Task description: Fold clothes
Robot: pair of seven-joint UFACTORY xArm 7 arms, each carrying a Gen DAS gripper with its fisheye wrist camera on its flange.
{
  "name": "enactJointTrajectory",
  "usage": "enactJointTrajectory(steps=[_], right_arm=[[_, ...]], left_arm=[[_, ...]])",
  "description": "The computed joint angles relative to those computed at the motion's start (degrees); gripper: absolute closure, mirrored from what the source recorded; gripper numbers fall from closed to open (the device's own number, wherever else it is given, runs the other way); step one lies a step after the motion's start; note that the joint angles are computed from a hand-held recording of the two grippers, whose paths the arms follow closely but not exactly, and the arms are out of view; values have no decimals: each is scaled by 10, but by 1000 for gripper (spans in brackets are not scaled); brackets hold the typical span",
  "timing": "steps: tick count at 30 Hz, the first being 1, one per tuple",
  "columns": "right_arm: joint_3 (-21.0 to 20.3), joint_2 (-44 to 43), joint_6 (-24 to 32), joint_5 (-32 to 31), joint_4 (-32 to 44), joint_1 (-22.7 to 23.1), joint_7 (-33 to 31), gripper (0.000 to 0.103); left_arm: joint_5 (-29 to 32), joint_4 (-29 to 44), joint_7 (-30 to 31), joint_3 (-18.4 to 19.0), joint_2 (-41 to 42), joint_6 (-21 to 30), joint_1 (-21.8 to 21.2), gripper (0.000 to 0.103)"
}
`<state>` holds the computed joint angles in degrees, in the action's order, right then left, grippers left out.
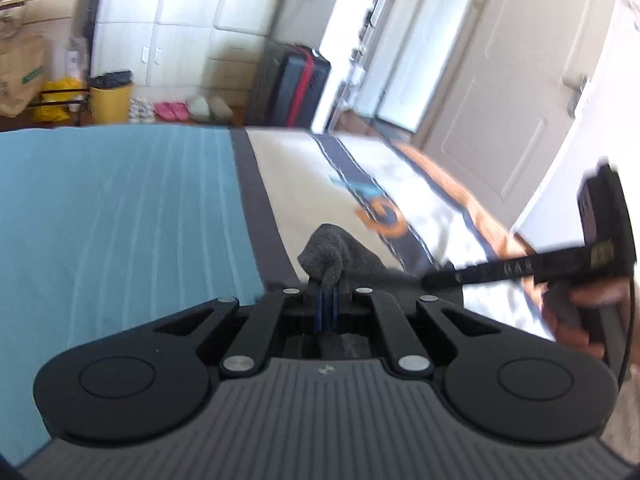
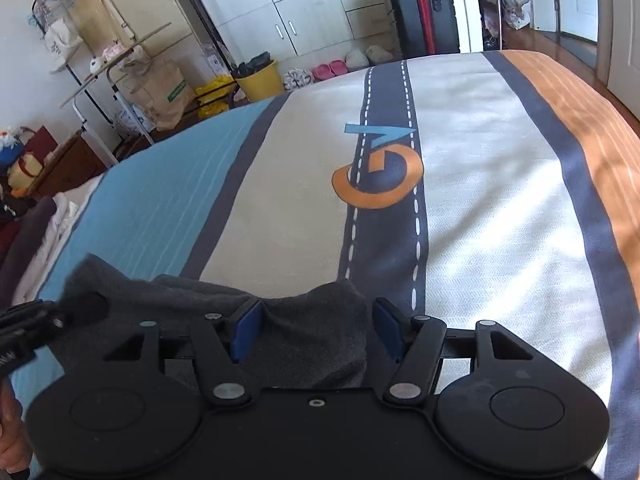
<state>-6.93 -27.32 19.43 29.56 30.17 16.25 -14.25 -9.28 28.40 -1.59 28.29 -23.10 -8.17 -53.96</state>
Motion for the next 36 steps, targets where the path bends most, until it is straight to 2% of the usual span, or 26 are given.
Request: enactJointTrajectory(steps=[1, 3, 5, 6, 8, 10, 12, 15, 17, 18, 20, 22, 23, 25, 27, 29, 31, 32, 33, 34, 35, 36], right_arm=[[-1, 1, -3, 2, 0, 0, 2, 37], [13, 7, -12, -13, -2, -16, 18, 37], [43, 13, -20, -55, -4, -46, 52, 39], [58, 15, -23, -78, -5, -60, 70, 39], [73, 11, -31, -108, -8, -75, 104, 40], [83, 1, -31, -134, -13, -91, 141, 40], [85, -9, -32, -156, -18, -101, 171, 40], [-4, -23, 14, -89, -9, -27, 127, 39], [-51, -25, 79, -33, 8, 7, 86, 39], [-44, -20, 94, -33, 10, 0, 81, 40], [-11, -15, 114, -53, 10, -26, 85, 54], [12, -18, 106, -61, 5, -35, 76, 75], [25, -19, 97, -71, 4, -42, 79, 78], [52, -19, 77, -98, 0, -55, 94, 84], [73, -16, 56, -125, -4, -65, 113, 85], [76, -17, 38, -143, -9, -67, 122, 85], [77, -20, 22, -155, -12, -70, 133, 84], [79, -22, 16, -159, -13, -74, 147, 84], [85, -25, 13, -168, -14, -87, 168, 82], [96, -33, 16, -180, -16, -102, 197, 75], [96, -44, 29, -184, -17, -106, 215, 72], [72, -59, 60, -168, -17, -86, 211, 70]], left_arm=[[-4, 10, -3, 19, 11, 20, -11, 99], [-17, 34, -7, 21, 42, 76, 0, 98], [-57, 34, 22, 53, 56, 72, -35, 98], [-58, 32, 30, 46, 55, 66, -28, 97], [-59, 28, 41, 20, 53, 57, -2, 92], [-59, 19, 21, -49, 43, 59, 72, 90], [-67, 10, 11, -87, 23, 69, 118, 90], [-85, -8, 9, -120, -12, 81, 156, 90], [-110, -38, 22, -102, -53, 53, 124, 90], [-113, -50, 20, -95, -73, 47, 112, 90], [-111, -54, 10, -103, -96, 83, 112, 90], [-109, -53, 3, -137, -112, 124, 134, 89], [-107, -58, -5, -166, -119, 128, 155, 89], [-102, -66, -4, -195, -136, 141, 165, 81], [-101, -71, -7, -214, -150, 162, 168, 73], [-108, -75, -11, -222, -162, 205, 167, 64], [-102, -70, -27, -252, -159, 264, 195, 61], [-84, -68, -47, -284, -155, 295, 227, 61], [-67, -66, -64, -310, -154, 321, 253, 60], [-58, -68, -71, -322, -161, 335, 265, 60], [-47, -71, -77, -332, -167, 348, 276, 59], [-39, -73, -83, -339, -175, 361, 285, 58]])
